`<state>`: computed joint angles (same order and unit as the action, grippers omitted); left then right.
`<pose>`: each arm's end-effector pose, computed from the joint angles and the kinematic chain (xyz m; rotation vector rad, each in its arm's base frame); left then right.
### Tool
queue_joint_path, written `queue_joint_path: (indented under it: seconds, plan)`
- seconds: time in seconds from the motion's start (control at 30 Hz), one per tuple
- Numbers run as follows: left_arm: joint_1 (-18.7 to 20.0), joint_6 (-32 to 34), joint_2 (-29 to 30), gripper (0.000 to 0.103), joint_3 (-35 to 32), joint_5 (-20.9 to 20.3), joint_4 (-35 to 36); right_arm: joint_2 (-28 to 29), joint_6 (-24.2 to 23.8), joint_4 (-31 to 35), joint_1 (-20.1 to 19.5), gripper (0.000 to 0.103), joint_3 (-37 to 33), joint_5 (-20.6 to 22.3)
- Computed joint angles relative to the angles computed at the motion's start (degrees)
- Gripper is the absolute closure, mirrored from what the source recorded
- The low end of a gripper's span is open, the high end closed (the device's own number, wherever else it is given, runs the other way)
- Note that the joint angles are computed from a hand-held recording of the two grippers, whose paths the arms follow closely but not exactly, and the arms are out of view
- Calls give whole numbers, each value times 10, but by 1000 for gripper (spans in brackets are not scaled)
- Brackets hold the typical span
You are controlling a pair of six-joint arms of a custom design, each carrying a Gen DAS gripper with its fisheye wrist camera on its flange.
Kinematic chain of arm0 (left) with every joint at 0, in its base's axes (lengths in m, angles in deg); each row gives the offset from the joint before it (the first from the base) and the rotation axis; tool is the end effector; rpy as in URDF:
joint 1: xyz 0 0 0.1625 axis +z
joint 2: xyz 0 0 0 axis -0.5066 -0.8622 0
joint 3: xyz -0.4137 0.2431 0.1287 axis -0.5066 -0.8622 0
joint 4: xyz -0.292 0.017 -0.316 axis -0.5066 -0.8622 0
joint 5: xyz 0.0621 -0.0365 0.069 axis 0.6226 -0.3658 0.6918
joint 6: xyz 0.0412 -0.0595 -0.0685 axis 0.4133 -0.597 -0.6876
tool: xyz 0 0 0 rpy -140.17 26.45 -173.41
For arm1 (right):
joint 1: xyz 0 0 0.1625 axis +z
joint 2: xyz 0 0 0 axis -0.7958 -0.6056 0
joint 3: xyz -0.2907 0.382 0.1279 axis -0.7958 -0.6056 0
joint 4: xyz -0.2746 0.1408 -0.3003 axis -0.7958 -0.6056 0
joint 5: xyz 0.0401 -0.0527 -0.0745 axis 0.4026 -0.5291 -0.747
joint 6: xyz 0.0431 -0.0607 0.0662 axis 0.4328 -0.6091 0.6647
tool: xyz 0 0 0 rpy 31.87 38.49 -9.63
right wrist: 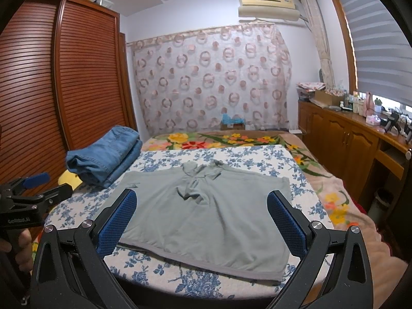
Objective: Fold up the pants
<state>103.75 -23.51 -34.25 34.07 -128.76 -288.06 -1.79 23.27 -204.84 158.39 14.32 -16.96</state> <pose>-0.0218 -0.7280 0.2780 0.5128 2.1171 -1.2519 0.3226 -0.7558 -0.0083 0.8398 -2.2513 1.3287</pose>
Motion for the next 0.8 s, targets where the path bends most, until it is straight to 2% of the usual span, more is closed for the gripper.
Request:
queue_joint_path:
  seconds: [0.8]
  plan:
    - [0, 0, 1, 0, 0, -1, -3, -3, 4, -3, 0, 0, 9, 0]
